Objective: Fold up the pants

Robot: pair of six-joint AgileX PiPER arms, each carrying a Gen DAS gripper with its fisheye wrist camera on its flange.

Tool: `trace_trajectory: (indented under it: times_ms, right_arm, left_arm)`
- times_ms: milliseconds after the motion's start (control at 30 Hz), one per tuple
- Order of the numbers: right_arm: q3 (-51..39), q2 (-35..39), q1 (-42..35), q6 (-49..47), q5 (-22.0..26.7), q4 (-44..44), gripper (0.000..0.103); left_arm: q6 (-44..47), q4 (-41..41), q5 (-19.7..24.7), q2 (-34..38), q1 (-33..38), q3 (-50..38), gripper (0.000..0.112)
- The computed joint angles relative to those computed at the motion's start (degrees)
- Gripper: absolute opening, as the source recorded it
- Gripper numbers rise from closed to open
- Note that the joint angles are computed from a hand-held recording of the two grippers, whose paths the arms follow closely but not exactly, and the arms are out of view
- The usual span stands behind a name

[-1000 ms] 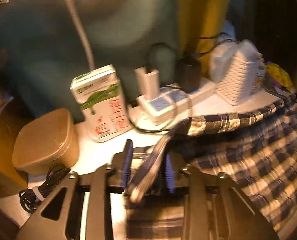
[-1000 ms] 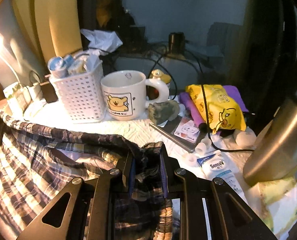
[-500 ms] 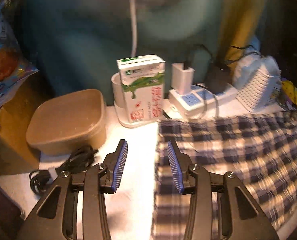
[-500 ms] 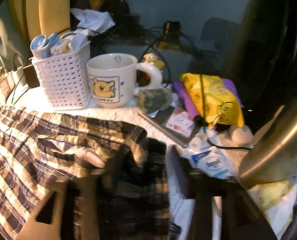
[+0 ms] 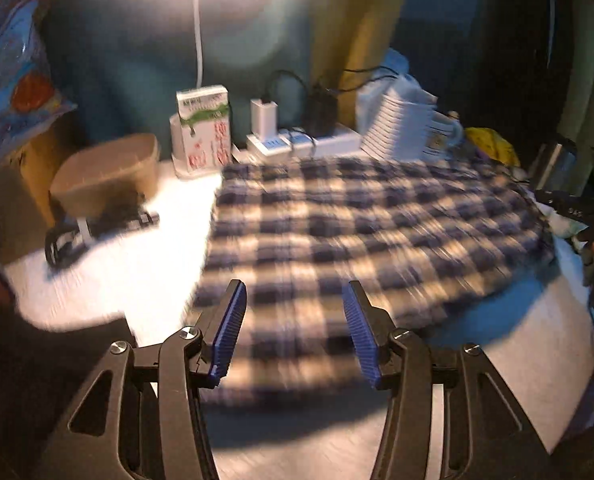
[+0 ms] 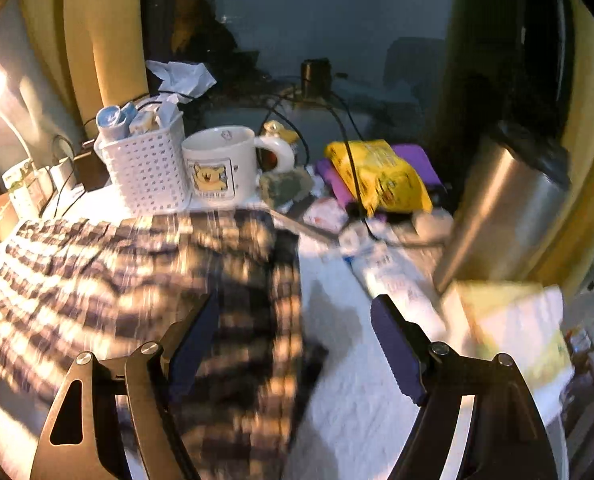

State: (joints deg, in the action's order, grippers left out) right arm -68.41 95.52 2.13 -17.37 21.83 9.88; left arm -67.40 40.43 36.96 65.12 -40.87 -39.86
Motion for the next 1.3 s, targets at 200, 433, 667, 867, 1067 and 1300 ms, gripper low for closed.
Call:
trace_trajectory:
  times_ms: [200, 433, 667, 867, 1067, 1300]
  right_arm:
    - [9.11, -5.69, -3.77, -9.39, -0.17, 9.59, 0.080]
    - [14.24, -8.42, -7.56, -22.74, 2.40, 22.87, 0.080]
    - [13.30, -5.42, -6.47, -29.31, 5.04, 28.25, 0.080]
    - [10.49, -1.57, -4.99, -29.66, 6.34, 29.79, 0.077]
    - [9.26, -0.86, -5.07, -33.84, 7.40, 34.31, 0.026]
    - [8.63, -6.92, -3.88, -33.25, 7.91, 30.20, 0.025]
  left_arm:
    - [-13.70, -1.04, -2.45, -1.34, -8.81, 6.21, 0.051]
    - [-30.95, 9.11, -2.40, 3.08, -16.19, 7.79, 0.051]
    - [-27.67, 10.25, -8.76, 9.23, -8.56, 4.57, 0.066]
    - [-31.02, 17.12, -9.93, 13.79, -6.34, 1.56, 0.066]
    - [-25.96, 12.55, -14.65, 14.89, -2.98, 0.72, 0.009]
    - [-14.06, -1.99, -5.01, 6.17, -9.18, -1.22, 0.008]
